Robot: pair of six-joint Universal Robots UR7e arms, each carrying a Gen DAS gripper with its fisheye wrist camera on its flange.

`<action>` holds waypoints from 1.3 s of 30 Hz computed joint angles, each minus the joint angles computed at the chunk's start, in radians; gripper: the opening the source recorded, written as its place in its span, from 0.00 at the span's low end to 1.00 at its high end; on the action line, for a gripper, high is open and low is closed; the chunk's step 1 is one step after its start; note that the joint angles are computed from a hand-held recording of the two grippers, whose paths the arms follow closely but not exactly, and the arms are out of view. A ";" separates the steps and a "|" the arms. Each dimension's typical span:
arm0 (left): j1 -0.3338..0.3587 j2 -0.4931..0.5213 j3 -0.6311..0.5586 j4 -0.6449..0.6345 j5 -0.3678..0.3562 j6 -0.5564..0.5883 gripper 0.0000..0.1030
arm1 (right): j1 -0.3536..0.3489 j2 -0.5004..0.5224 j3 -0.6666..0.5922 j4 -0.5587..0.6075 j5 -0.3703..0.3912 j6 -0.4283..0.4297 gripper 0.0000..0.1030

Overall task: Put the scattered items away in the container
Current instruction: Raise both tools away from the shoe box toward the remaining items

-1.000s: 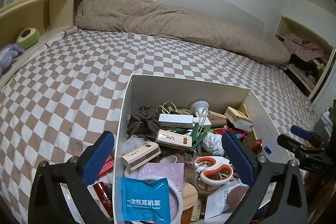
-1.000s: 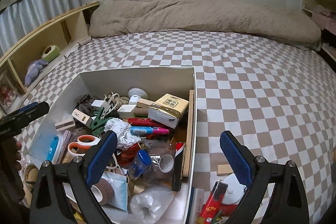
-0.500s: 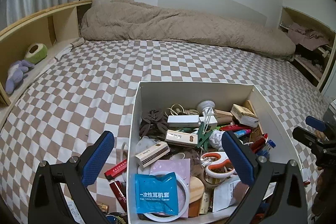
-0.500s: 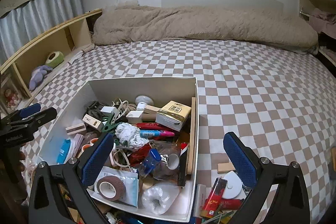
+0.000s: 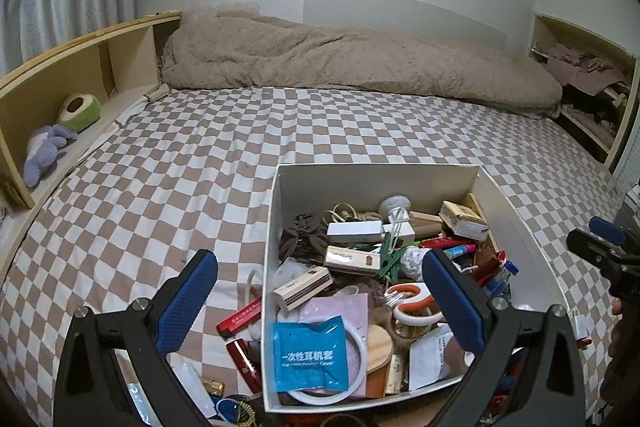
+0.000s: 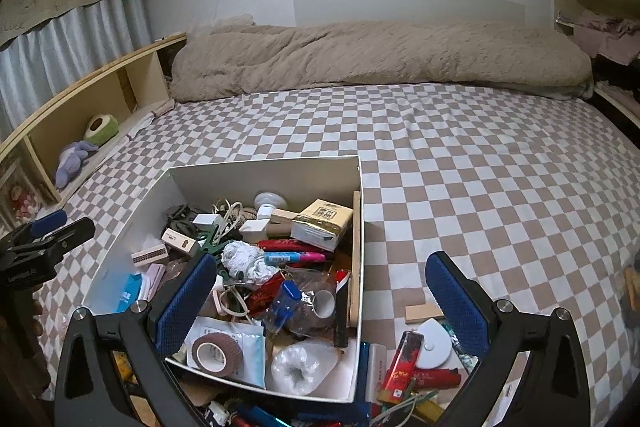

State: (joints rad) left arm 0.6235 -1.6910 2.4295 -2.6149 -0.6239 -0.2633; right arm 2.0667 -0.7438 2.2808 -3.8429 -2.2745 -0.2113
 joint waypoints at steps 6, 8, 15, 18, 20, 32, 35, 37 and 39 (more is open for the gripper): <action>-0.011 -0.040 0.013 0.052 0.017 -0.035 1.00 | 0.016 0.003 0.027 -0.038 -0.021 0.008 1.00; -0.016 -0.052 0.018 0.064 0.022 -0.044 1.00 | 0.021 0.005 0.036 -0.050 -0.034 0.013 1.00; -0.032 -0.085 0.029 0.108 0.033 -0.074 1.00 | 0.028 -0.005 0.066 -0.066 -0.046 0.046 1.00; -0.041 -0.111 0.036 0.138 0.035 -0.094 1.00 | 0.036 -0.008 0.076 -0.075 -0.048 0.054 1.00; -0.048 -0.129 0.040 0.160 0.036 -0.108 1.00 | 0.047 -0.007 0.080 -0.081 -0.059 0.056 1.00; -0.079 -0.213 0.055 0.259 0.061 -0.176 1.00 | 0.082 0.010 0.096 -0.128 -0.110 0.044 1.00; -0.079 -0.230 0.056 0.270 0.061 -0.183 1.00 | 0.083 0.011 0.099 -0.139 -0.116 0.046 1.00; -0.078 -0.239 0.054 0.285 0.067 -0.195 1.00 | 0.084 0.011 0.102 -0.149 -0.119 0.045 1.00; -0.079 -0.248 0.054 0.303 0.081 -0.206 1.00 | 0.085 0.010 0.104 -0.160 -0.121 0.042 1.00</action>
